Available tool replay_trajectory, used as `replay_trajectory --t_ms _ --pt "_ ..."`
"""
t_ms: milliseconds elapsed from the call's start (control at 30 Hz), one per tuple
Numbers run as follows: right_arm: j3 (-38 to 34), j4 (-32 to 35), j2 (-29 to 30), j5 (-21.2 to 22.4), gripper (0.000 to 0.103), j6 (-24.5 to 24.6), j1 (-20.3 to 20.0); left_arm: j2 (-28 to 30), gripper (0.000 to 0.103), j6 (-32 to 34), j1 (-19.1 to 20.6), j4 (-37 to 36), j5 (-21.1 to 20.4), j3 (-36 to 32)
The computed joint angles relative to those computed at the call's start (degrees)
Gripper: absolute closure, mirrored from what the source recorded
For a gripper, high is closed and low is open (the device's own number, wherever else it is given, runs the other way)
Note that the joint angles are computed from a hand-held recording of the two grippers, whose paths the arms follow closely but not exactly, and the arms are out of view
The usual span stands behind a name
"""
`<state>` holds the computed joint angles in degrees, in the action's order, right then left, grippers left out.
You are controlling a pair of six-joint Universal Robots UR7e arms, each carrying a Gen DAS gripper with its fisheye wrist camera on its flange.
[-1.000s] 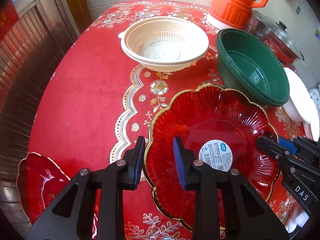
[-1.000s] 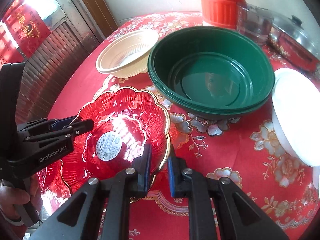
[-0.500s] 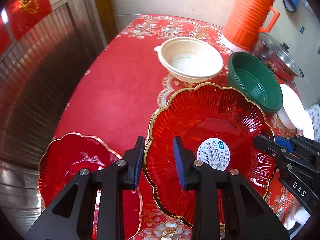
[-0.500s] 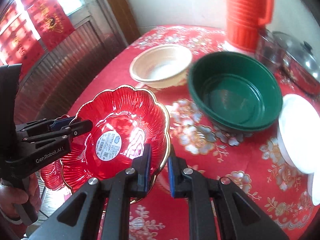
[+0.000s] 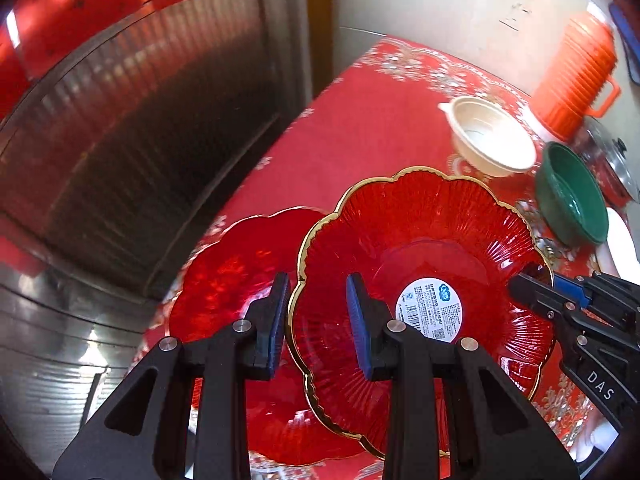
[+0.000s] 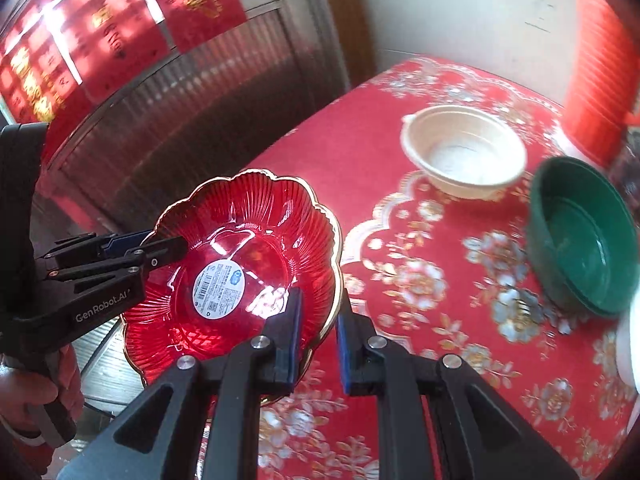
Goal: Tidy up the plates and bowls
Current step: 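Carry the small red plate with the left gripper over the wedding plate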
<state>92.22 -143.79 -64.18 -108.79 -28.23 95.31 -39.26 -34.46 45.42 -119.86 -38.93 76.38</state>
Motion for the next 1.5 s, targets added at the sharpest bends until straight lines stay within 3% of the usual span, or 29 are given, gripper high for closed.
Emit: replay_trajectory --t_ms 500,1500 --pt "-2.2 2.6 5.69 0.07 0.086 -1.09 2.74 -5.87 0.074 -6.93 2.27 2.18 1.77 6.78" --pt "-4.63 3.95 9.38 -2.66 0.086 1.8 2.86 -3.75 0.074 -4.68 4.71 2.57 1.38 5.61"
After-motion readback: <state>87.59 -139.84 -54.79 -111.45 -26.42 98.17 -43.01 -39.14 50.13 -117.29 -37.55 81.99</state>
